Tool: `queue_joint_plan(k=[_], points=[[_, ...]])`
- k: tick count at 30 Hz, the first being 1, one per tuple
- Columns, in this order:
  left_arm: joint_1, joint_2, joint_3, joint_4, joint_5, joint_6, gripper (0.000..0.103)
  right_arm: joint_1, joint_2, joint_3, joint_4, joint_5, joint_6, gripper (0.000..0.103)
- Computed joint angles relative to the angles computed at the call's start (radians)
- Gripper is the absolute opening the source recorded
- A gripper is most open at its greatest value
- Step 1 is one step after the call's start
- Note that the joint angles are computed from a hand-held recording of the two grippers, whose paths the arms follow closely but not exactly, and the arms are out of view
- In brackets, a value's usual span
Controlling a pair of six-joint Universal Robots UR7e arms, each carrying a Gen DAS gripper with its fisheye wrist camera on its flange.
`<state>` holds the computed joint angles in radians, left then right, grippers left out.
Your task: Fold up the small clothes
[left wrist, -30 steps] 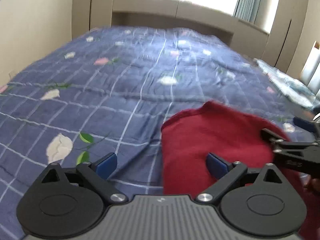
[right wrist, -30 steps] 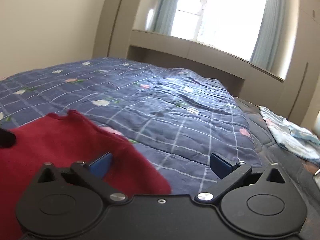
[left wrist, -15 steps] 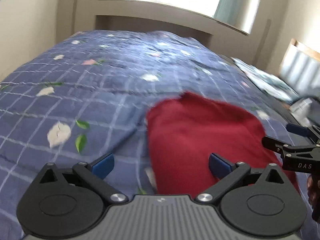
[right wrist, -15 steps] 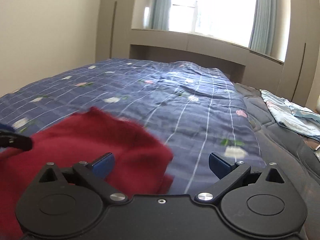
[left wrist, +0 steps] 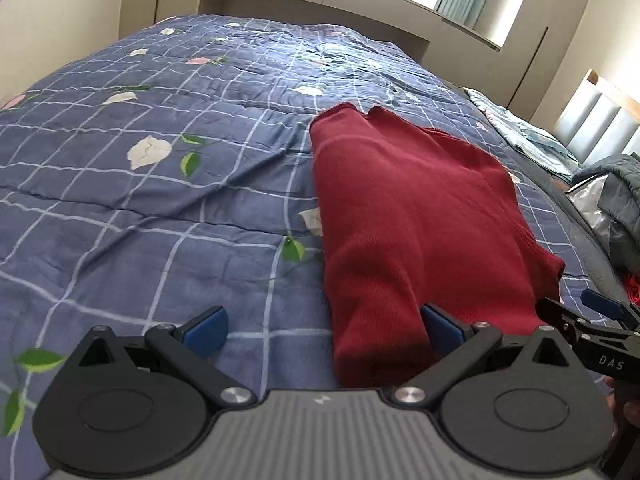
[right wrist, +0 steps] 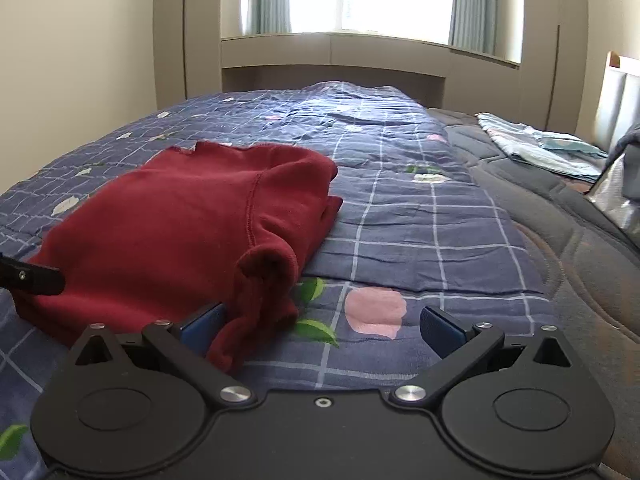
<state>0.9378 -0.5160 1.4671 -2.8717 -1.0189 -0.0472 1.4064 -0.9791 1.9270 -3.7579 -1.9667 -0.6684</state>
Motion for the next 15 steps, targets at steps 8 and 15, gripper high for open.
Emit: queue_joint_plan(k=[8, 15], points=[[-0.004, -0.03, 0.036, 0.004, 0.003, -0.034, 0.102, 0.025, -0.004, 0.032, -0.015, -0.003, 0.134, 0.102], [0.005, -0.039, 0.055, 0.002, -0.009, -0.047, 0.102, 0.017, 0.036, 0.044, -0.074, -0.04, 0.142, 0.102]])
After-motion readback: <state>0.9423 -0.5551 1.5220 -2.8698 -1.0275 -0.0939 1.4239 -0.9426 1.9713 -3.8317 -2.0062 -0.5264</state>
